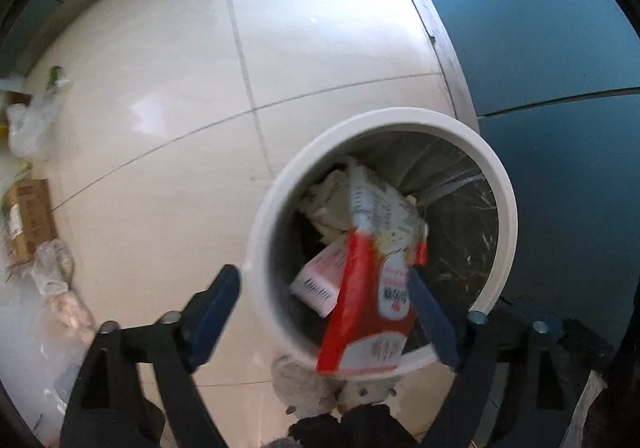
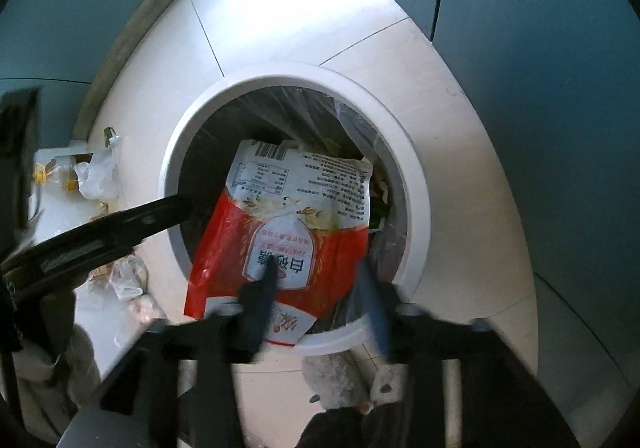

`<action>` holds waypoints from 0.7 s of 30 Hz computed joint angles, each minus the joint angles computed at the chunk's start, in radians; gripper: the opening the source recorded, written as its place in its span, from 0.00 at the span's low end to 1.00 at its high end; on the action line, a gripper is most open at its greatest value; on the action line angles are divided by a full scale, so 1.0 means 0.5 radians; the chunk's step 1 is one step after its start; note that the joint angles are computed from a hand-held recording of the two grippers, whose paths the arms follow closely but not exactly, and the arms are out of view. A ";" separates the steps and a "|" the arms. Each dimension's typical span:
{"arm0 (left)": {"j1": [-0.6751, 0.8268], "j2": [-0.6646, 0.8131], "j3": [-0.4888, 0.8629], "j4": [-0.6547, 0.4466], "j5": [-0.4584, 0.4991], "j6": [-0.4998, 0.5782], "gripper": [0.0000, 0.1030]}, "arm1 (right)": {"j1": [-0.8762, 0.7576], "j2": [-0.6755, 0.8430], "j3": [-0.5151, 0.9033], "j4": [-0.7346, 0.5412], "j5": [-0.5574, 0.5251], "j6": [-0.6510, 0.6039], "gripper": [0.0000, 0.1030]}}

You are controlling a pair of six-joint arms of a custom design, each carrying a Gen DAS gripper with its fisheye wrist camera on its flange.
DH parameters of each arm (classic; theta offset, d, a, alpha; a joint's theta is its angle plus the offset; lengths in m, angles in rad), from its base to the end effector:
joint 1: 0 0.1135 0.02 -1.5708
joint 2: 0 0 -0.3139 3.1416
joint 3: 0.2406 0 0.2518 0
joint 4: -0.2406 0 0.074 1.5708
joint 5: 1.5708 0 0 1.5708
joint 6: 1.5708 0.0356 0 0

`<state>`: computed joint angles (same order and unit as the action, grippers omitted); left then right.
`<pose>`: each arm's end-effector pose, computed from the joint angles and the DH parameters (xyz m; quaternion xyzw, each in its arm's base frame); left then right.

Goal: Collect trash

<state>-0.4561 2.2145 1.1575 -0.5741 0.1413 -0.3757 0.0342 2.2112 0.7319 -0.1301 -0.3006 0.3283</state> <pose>0.3338 -0.1693 0.0721 -0.0380 -0.9963 0.0524 0.0560 0.2850 0.0203 0.0192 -0.1477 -0.9774 -0.1438 0.0458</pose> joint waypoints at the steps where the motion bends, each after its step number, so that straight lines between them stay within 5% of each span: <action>1: 0.005 -0.042 -0.032 -0.006 -0.027 -0.002 1.00 | 0.011 -0.023 0.019 -0.035 0.019 0.008 0.57; 5: -0.018 -0.423 -0.253 -0.084 -0.223 -0.068 1.00 | 0.076 -0.269 -0.019 -0.229 0.169 -0.017 0.73; 7: -0.076 -0.630 -0.329 -0.169 -0.337 -0.161 1.00 | 0.134 -0.458 -0.023 -0.396 0.288 -0.022 0.92; 9: -0.151 -0.781 -0.343 -0.281 -0.404 -0.284 1.00 | 0.180 -0.650 -0.020 -0.569 0.355 -0.016 1.00; 15: -0.303 -1.261 -0.170 -0.876 -0.516 -0.547 1.00 | 0.317 -1.284 0.136 -1.247 0.524 0.065 1.00; 21: -0.511 -1.552 0.334 -1.583 -0.646 -0.787 1.00 | 0.444 -1.763 0.714 -2.156 0.619 0.113 1.00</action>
<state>-0.7116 1.4387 1.3247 -1.3657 -0.1815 -0.7694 0.2559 1.3298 1.0888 -1.2079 0.0090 0.3850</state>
